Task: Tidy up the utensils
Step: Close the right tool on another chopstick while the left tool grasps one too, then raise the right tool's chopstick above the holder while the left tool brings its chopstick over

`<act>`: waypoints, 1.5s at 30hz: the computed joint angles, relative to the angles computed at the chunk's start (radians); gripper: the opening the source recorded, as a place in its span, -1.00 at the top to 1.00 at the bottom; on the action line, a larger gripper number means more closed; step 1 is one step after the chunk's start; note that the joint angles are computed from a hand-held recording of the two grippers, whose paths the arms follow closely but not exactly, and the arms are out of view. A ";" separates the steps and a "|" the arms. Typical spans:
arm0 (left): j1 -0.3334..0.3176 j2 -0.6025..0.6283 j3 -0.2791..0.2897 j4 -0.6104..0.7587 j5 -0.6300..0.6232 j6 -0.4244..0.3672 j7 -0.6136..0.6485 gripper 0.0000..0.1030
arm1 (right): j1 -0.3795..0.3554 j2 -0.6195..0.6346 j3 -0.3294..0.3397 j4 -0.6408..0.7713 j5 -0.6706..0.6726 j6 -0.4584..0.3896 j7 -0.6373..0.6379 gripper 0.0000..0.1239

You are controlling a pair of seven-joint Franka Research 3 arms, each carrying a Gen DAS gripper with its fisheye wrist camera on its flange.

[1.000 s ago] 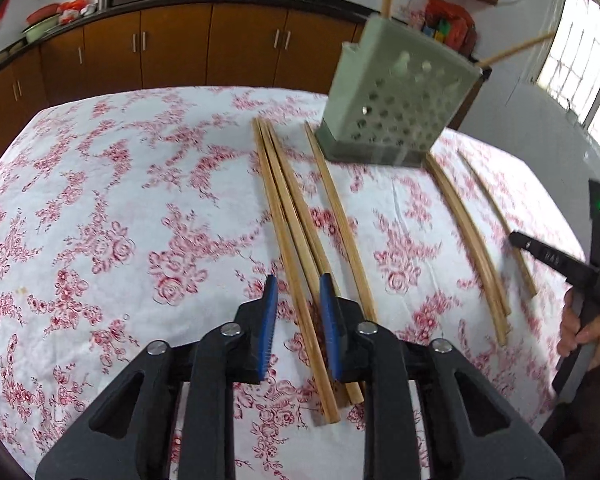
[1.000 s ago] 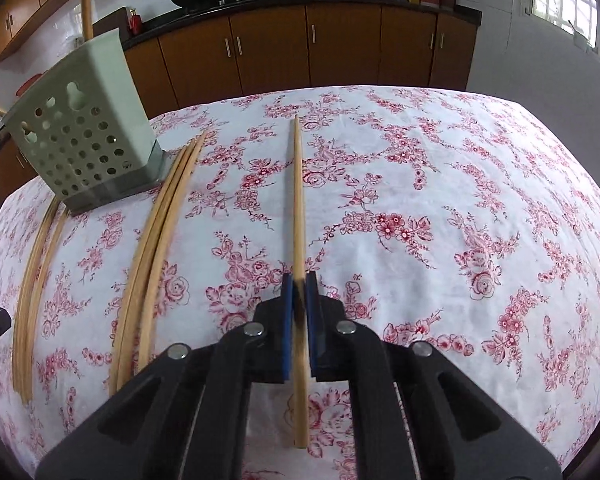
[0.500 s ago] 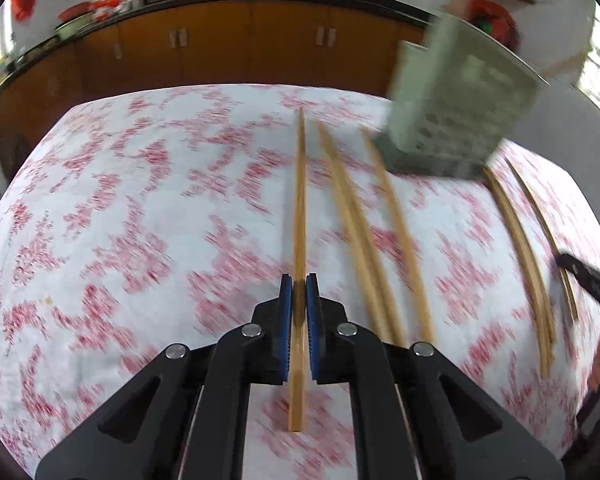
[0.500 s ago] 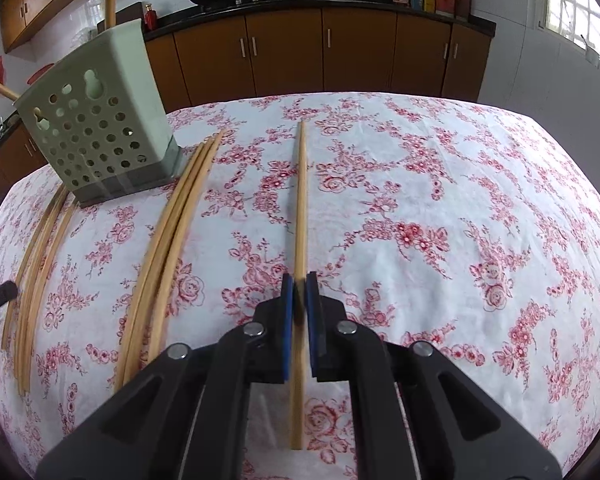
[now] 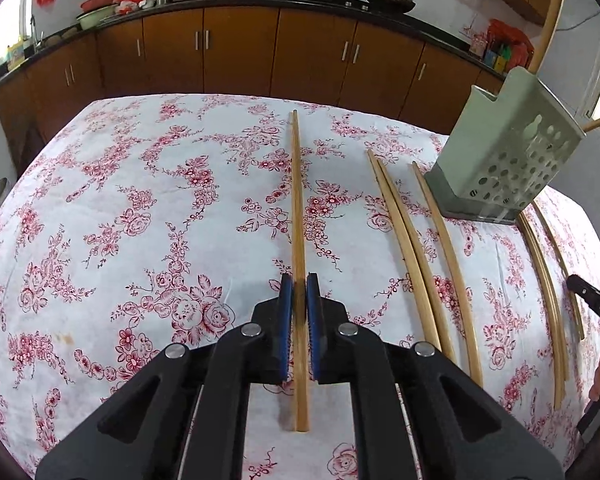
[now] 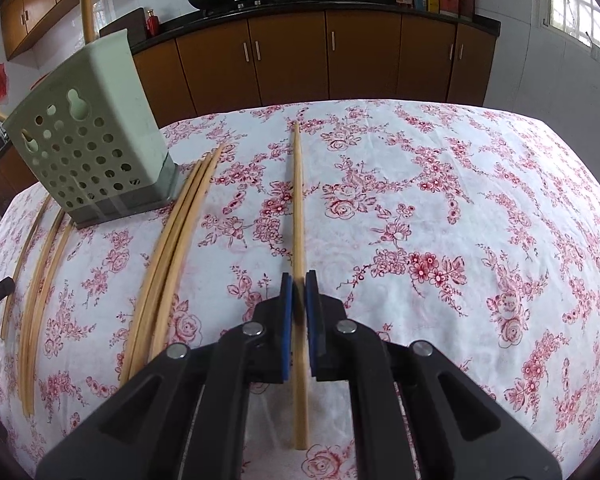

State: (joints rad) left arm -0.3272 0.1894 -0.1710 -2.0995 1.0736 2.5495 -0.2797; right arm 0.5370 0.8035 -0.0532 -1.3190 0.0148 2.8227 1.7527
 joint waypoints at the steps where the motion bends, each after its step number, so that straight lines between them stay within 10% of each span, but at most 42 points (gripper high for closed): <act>1: 0.002 -0.002 0.003 -0.004 0.006 0.012 -0.009 0.84 | -0.005 0.000 0.006 0.000 0.004 0.001 -0.004 0.87; 45: -0.035 -0.028 -0.036 -0.023 -0.031 -0.077 0.020 0.68 | 0.006 -0.102 -0.003 -0.175 -0.010 0.067 -0.025 0.86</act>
State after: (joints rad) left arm -0.3621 0.1618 -0.2071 -2.1225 1.0422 2.4723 -0.2595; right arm 0.5430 0.7017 -0.0565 -1.4944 0.0045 2.8899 1.7274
